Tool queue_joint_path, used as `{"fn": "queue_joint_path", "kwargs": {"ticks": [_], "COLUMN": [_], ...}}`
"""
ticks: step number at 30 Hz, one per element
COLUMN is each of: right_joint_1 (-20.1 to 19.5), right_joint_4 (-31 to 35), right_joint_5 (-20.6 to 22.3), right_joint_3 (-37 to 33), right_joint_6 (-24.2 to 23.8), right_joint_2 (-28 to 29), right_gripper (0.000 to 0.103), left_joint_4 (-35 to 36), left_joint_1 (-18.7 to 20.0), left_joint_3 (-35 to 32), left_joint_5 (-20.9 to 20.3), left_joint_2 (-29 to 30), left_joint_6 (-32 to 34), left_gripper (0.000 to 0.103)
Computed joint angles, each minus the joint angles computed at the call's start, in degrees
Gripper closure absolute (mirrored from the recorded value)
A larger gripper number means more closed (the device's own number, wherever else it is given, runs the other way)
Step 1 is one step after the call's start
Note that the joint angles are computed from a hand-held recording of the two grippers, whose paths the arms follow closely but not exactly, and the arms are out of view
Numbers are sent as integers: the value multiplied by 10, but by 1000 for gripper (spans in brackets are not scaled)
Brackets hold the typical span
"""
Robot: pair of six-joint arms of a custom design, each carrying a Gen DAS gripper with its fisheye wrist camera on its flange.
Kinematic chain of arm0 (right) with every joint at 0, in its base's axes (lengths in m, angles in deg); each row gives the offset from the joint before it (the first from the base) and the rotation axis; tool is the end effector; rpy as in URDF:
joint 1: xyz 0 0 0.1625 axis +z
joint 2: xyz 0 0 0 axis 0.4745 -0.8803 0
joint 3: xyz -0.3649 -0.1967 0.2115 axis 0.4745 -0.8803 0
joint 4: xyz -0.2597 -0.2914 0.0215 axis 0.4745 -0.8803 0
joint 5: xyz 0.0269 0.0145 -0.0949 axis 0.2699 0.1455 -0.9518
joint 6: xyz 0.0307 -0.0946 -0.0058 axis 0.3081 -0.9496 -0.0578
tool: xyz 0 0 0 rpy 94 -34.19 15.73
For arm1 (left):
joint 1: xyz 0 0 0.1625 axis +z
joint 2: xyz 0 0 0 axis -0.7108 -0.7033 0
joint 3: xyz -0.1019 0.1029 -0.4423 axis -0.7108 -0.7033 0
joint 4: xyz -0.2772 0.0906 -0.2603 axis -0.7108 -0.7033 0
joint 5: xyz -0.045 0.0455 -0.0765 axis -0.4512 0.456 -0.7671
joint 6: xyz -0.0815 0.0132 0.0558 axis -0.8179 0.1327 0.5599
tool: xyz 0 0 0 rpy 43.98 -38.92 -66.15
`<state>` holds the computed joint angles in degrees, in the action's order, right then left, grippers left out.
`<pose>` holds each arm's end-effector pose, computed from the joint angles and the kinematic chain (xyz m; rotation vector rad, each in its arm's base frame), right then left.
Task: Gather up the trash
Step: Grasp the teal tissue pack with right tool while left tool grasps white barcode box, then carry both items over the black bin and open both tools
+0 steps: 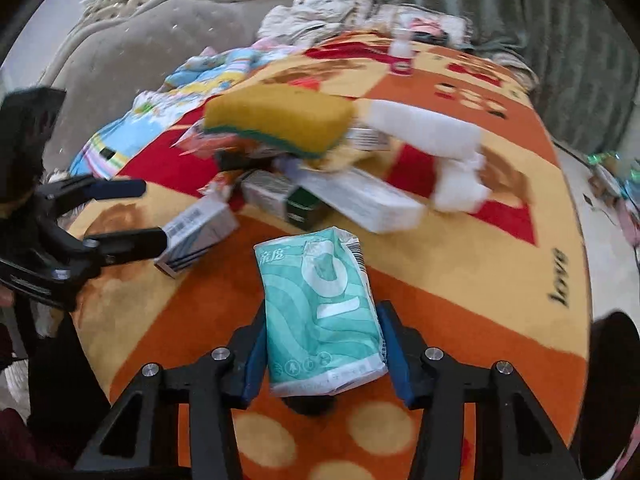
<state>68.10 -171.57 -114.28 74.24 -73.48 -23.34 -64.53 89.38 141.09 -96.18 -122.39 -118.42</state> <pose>0.1838 -0.6471 0.1774 1.4521 -2.4315 0.1461 -0.2482 -0.5390 0.1270 0.0245 2.3116 -0.8050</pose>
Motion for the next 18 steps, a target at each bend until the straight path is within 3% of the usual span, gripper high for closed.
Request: {"fn": "queue_joint_path", "kwargs": {"ticks": [1, 6, 11, 15, 18], "right_joint_1": [-2, -16, -30, -49, -74], "right_joint_4": [2, 11, -4, -21, -19], "right_joint_5": [1, 25, 27, 7, -17], "right_joint_3": [0, -3, -20, -50, -86], "right_joint_6": [5, 22, 39, 57, 91], "right_joint_2": [-4, -27, -39, -43, -42], "right_gripper": [54, 54, 54, 54, 54], "left_joint_4": [21, -31, -42, -72, -75], "left_joint_1": [6, 17, -1, -6, -2], "left_joint_3": [-11, -11, -46, -116, -205], "left_joint_5": [-10, -46, -53, -97, -138], "left_joint_2": [5, 8, 31, 84, 145], "left_joint_6": [-6, 16, 52, 125, 179], "left_gripper": [77, 77, 77, 77, 77]}}
